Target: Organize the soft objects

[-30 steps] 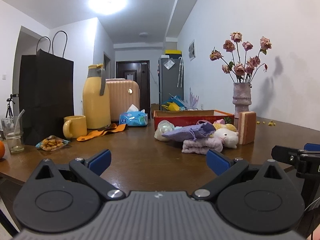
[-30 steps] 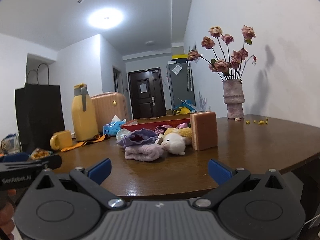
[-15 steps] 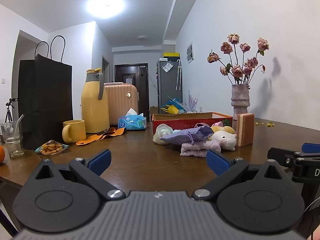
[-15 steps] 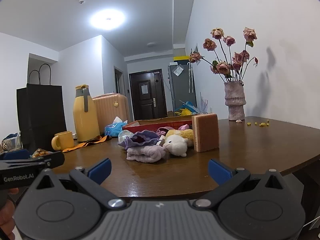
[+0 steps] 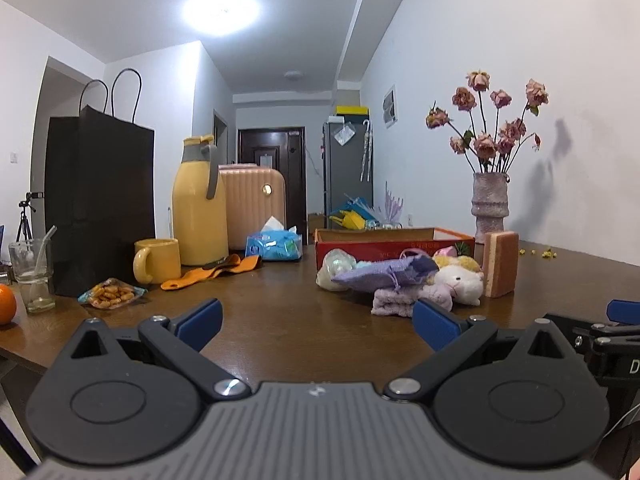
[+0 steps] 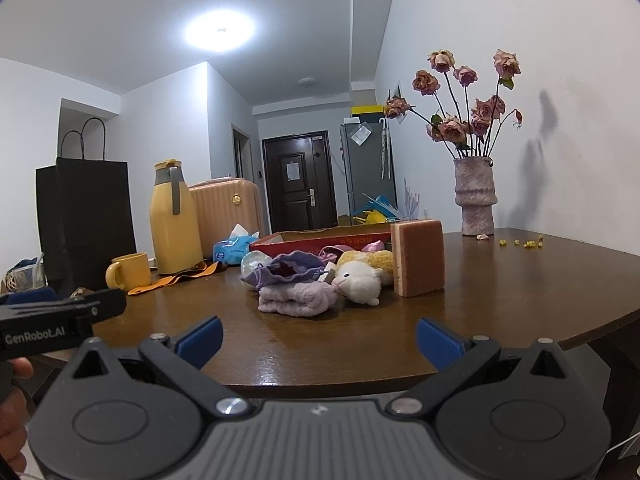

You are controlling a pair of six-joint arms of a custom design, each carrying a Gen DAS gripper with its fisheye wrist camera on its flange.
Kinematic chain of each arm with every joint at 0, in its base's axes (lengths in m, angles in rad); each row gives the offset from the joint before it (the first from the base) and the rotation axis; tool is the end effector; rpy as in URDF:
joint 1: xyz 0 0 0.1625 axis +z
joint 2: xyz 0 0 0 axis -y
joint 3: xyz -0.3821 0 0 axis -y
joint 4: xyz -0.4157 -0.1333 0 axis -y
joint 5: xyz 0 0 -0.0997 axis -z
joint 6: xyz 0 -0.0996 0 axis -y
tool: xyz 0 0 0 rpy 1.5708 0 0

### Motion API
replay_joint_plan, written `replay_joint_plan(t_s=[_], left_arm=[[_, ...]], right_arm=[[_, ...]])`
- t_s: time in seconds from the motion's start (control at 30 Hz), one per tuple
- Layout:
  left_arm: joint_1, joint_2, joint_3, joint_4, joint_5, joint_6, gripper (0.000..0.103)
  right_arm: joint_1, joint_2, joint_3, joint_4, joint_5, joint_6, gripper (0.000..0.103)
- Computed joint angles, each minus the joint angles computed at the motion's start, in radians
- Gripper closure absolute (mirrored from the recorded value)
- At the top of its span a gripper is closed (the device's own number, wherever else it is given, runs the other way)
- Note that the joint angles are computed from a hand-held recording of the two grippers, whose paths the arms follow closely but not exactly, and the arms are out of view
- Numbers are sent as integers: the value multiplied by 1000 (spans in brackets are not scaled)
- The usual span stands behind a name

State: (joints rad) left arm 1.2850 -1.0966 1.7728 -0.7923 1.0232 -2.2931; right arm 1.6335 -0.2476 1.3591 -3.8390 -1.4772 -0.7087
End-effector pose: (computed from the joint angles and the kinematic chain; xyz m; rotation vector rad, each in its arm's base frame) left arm 0.0100 -0.6228 0.1531 0.4448 1.6617 -1.6425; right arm 0.1853 -0.6753 -0.0651 0.9797 -2.2160 1.5353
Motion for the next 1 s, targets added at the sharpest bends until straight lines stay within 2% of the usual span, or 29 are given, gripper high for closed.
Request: replay_joint_plan(t_s=[0.4,0.5,0.6,0.67,0.77,0.83,0.93,1.0], left_arm=[[6,22,-39,40,-10,22,0],[20,48,-120,147,10,4,0],[27,108,-244,229,-11,19,0],[38,166,-374,356,-20,-4,0],[60,264,-607,616,4,-141,0],[74,329,-753,716,15,-196,0],[83,425,-961,810,-17,-241,0],[91,494,-1109,886,-24,-272,0]], right_arm=[[-1,0,-6,-2,7,-5,0],[2,10,-50,49,11,-11,0],[6,37,-149,142,26,-5,0],[8,69,-238,211,36,3,0],[21,95,-376,432,-4,23,0],[27,132,-468,499,-15,34,0],[35,181,-614,666,25,111,4],[41,251,-772,815,55,161,5]])
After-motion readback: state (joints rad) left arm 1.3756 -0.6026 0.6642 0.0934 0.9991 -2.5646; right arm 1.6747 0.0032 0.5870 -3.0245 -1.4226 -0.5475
